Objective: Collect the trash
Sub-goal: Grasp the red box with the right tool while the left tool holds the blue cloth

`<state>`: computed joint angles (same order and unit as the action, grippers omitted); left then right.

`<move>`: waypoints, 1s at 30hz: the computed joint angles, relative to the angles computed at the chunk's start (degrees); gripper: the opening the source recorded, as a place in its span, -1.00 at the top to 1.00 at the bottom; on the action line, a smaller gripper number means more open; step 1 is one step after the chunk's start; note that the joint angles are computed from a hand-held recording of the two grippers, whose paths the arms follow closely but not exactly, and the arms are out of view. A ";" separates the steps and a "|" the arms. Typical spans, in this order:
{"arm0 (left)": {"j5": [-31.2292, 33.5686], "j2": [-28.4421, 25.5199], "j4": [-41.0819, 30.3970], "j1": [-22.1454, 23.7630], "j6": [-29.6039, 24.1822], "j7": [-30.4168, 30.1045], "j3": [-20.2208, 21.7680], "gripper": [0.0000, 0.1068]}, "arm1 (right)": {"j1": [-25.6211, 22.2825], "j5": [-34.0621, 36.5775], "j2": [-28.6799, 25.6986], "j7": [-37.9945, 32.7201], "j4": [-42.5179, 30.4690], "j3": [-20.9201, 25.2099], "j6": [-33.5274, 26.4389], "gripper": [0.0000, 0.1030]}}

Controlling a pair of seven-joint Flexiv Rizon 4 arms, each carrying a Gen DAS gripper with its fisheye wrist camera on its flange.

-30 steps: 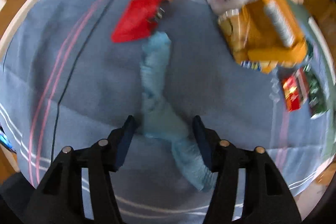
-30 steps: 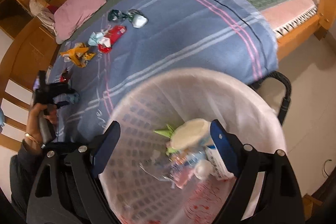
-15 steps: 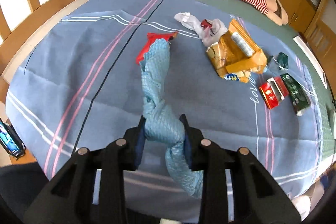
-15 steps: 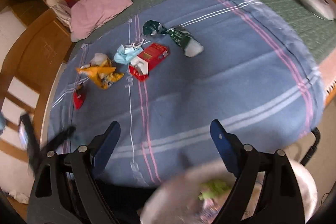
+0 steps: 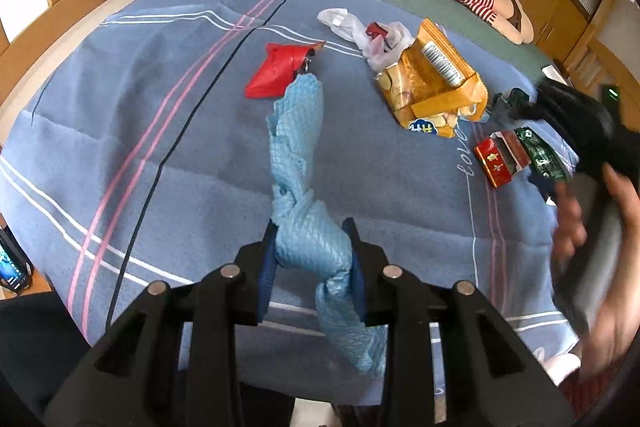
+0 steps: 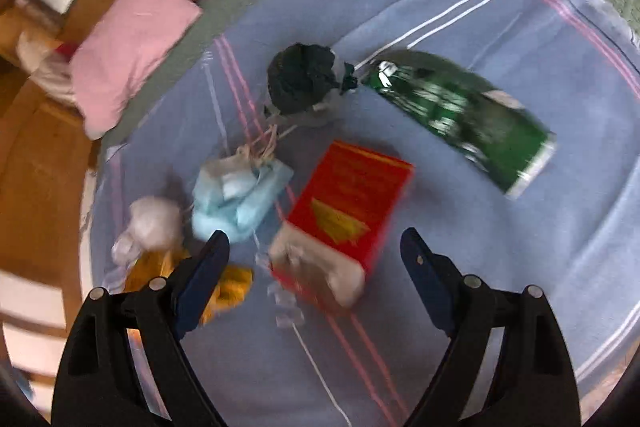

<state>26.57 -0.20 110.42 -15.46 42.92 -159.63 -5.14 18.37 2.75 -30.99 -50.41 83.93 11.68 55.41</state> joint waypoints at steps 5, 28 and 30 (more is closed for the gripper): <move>-1.32 -1.03 -0.33 0.25 -0.27 0.73 0.26 0.40 | 3.56 -7.69 -3.40 -0.39 -3.52 -2.89 -3.49 -0.65; 2.73 -0.84 -1.77 -0.89 -0.63 -0.64 -0.07 0.39 | 0.59 -3.31 16.98 -31.21 22.01 2.60 -2.16 -0.28; 2.34 -1.05 -1.80 -0.81 -0.79 -0.28 0.01 0.39 | 0.70 -1.83 17.03 -29.72 22.24 2.23 -2.68 -0.34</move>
